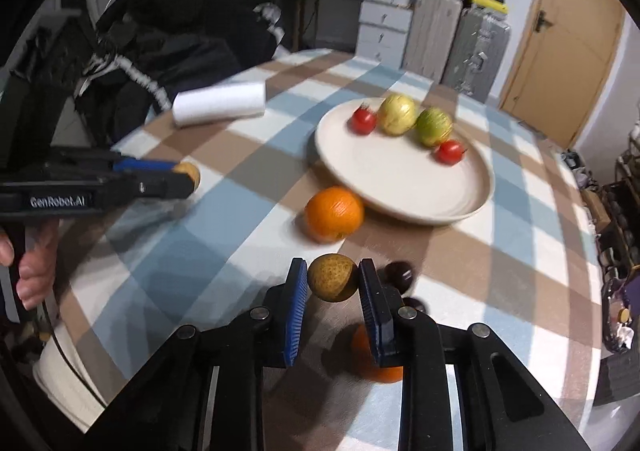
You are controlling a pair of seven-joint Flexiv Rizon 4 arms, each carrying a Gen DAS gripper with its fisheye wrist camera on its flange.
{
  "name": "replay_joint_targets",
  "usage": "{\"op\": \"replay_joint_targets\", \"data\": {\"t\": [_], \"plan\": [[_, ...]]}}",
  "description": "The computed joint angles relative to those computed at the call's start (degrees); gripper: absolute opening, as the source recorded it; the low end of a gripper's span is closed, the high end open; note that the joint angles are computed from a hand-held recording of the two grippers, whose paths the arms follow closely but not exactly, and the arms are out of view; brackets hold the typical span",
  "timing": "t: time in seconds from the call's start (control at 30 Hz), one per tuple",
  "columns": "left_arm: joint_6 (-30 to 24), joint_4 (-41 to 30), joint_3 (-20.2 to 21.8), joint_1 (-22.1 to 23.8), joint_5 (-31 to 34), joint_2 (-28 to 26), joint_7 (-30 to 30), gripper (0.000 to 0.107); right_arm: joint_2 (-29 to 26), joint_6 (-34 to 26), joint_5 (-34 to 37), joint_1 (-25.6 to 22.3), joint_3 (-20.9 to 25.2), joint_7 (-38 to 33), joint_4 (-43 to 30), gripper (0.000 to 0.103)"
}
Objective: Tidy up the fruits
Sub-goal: 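Close the right tool on the second brown fruit while the left tool holds its fruit, then carry both brown fruits onto the cream plate and open both tools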
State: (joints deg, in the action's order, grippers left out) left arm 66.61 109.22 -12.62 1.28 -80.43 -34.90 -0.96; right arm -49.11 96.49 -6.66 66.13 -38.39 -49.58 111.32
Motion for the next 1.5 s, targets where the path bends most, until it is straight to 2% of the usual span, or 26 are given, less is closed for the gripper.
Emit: {"op": "replay_joint_targets", "data": {"t": [0.07,0.13,0.23,0.33,0.57,0.73,0.9,1.03,1.23,1.5], "plan": [[0.7,-1.5,0.0,-0.5,1.1,-0.9,-1.3,0.022,-2.0,2.0,1.7,3.5,-4.6,0.9,0.7,0.027],[0.7,-2.7,-0.3,-0.4,2.6,-1.5,-3.0,0.022,-2.7,3.5,3.6,4.1,-5.6,0.6,0.7,0.027],[2.3,-5.2,-1.4,-0.6,3.5,-2.6,-3.9,0.022,-2.8,5.1,6.2,2.7,-4.8,-0.2,-0.4,0.027],[3.4,-8.9,-2.2,-1.2,7.3,-4.9,-8.0,0.022,-2.5,6.9,8.3,-0.4,-2.7,-1.2,-2.1,0.027],[1.2,-18.9,-1.8,-2.4,22.4,-11.5,-22.6,0.022,-0.9,9.3,9.5,-12.6,6.7,-3.7,-9.1,0.027],[-1.5,-27.9,-1.0,-4.1,31.7,-16.7,-30.7,0.022,-2.3,7.3,8.0,-18.1,9.3,-5.2,-14.6,0.027],[-6.5,-38.2,1.0,-6.0,40.0,-22.6,-39.2,0.022,-3.9,4.6,3.3,-28.7,19.1,-5.2,-21.6,0.027],[-10.0,-44.9,0.9,-6.2,44.4,-26.6,-43.7,0.022,-6.1,1.7,-0.7,-36.2,27.3,-4.6,-26.8,0.027],[-12.3,-50.5,-0.4,-5.9,49.6,-30.3,-47.8,0.022,-8.8,-1.6,-4.3,-41.1,32.7,-3.2,-31.1,0.027],[-13.5,-53.9,-1.4,-5.3,52.5,-32.3,-49.3,0.022,-10.4,-2.6,-6.5,-43.6,35.6,-2.8,-32.6,0.027]]}}
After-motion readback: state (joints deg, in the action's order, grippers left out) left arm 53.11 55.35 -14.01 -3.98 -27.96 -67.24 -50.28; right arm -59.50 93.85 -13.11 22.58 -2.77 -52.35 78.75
